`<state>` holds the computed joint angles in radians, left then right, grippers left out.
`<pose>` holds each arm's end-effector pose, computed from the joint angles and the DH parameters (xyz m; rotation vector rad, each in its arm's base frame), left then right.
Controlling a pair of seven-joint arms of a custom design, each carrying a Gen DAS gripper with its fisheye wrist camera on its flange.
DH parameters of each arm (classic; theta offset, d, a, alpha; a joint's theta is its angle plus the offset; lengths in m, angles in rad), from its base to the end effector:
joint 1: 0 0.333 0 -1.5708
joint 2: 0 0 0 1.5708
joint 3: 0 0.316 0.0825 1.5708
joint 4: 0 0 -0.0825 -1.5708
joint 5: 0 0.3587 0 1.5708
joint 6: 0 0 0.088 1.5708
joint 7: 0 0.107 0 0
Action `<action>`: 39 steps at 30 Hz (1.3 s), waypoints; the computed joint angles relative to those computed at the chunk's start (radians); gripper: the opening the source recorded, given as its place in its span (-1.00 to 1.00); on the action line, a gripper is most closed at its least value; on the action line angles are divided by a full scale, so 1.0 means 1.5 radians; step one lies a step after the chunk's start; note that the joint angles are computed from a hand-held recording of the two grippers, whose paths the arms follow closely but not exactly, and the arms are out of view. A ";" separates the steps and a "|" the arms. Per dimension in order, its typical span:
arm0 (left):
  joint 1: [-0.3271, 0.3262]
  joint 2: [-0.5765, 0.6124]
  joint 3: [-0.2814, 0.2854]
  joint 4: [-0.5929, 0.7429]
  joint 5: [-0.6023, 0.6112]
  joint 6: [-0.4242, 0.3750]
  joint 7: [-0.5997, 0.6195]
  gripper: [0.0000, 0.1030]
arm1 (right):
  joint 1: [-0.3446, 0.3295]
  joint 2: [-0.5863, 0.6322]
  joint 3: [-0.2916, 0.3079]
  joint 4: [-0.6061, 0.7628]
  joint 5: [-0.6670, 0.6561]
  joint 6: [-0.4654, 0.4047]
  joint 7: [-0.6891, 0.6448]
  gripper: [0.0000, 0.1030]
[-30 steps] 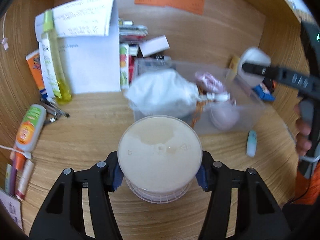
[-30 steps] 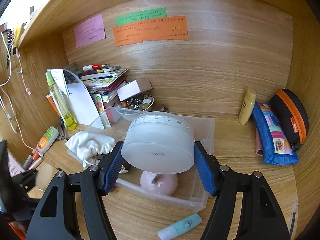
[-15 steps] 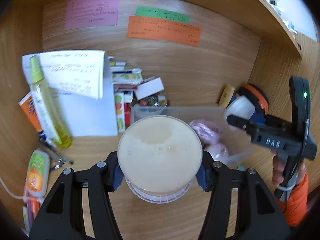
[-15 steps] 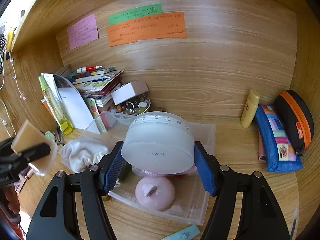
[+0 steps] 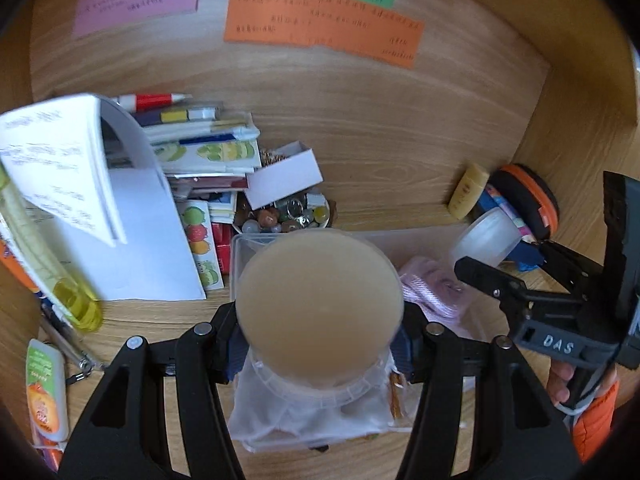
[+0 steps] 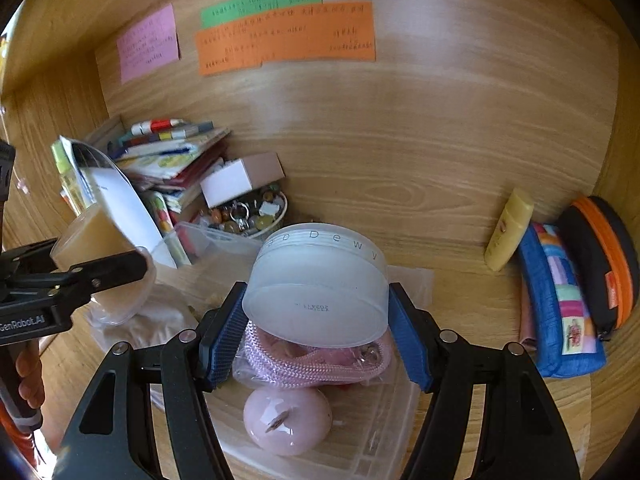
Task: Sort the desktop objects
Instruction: 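Lower the cup and jar into the box and open both grippers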
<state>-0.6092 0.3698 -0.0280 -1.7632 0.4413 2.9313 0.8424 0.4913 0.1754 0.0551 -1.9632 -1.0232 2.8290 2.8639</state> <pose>0.5266 -0.4205 0.4600 -1.5590 2.1066 -1.0450 0.4962 0.3505 0.4600 -1.7819 1.5634 -0.6608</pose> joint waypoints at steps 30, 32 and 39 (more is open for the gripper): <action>-0.041 0.087 0.023 0.130 0.083 -0.135 -0.013 0.27 | 0.021 0.047 -0.015 0.027 0.049 -0.035 -0.065 0.56; -0.045 0.071 0.027 0.113 0.110 -0.125 -0.033 0.37 | 0.021 0.046 -0.013 0.027 0.054 -0.038 -0.067 0.60; -0.047 0.019 0.025 0.066 0.219 -0.124 -0.126 0.43 | 0.022 0.027 -0.012 0.014 0.048 -0.040 -0.060 0.61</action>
